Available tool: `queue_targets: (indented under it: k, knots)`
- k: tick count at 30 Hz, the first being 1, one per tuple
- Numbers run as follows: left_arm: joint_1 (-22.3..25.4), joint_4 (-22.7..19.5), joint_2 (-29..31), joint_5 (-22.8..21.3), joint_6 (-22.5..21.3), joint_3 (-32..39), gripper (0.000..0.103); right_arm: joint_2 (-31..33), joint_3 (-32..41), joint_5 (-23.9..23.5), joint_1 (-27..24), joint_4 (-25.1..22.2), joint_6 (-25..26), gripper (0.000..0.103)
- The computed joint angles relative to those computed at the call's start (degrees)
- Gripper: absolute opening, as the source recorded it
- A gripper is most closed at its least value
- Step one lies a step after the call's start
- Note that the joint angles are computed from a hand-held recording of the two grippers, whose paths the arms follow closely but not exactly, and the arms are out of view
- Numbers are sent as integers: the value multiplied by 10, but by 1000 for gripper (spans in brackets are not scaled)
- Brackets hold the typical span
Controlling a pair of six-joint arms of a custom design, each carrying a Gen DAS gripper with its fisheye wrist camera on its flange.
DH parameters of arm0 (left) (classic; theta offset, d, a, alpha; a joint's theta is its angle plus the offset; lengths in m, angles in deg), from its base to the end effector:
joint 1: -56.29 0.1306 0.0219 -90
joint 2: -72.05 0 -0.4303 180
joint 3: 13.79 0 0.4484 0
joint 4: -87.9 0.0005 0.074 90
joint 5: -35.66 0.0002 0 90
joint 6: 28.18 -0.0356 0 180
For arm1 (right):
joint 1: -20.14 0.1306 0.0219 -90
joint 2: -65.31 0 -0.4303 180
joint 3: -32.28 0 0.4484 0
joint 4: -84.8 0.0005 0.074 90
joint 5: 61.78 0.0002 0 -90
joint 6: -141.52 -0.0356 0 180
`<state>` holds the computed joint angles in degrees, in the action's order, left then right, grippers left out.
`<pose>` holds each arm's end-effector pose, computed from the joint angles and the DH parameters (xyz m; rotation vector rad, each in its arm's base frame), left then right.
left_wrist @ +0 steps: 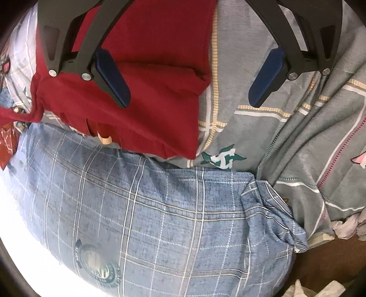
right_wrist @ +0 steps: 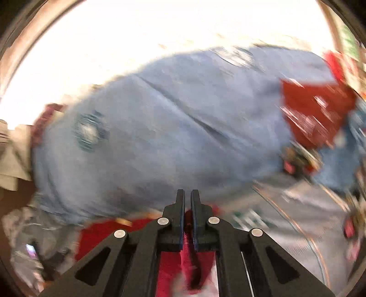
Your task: Fold small clothes
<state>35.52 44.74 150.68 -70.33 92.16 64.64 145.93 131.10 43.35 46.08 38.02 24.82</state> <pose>0.4372 -0.1558 0.4764 -0.3294 2.2716 -0.1357 0.4295 0.1980 0.6432 0.1760 2.0565 0.2970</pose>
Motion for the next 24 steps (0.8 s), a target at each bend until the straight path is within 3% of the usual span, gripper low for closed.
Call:
queue_targets:
  k: [5, 8, 13, 16, 17, 18, 19, 21, 24]
  knots:
    - [15, 9, -12, 5, 17, -5, 103, 105, 146, -99, 47, -15, 77, 5]
    - [26, 12, -18, 12, 27, -10, 103, 200, 250, -165, 84, -58, 110, 5]
    - [46, 18, -22, 25, 44, -17, 103, 384, 426, -277, 132, -174, 135, 6]
    - [55, 20, -18, 34, 52, -17, 103, 484, 528, -323, 144, -271, 138, 18]
    - [57, 20, -17, 39, 55, -17, 103, 491, 529, -330, 143, -274, 129, 27]
    - [57, 20, -17, 44, 57, -17, 103, 480, 502, -325, 141, -248, 113, 46]
    - [56, 22, -17, 49, 56, -18, 103, 448, 446, -315, 136, -207, 93, 53]
    - [52, 25, -16, 53, 50, -17, 103, 378, 337, -314, 124, -139, 71, 54]
    - [41, 27, -9, 60, 36, -12, 103, 271, 185, -288, 101, -70, 57, 65]
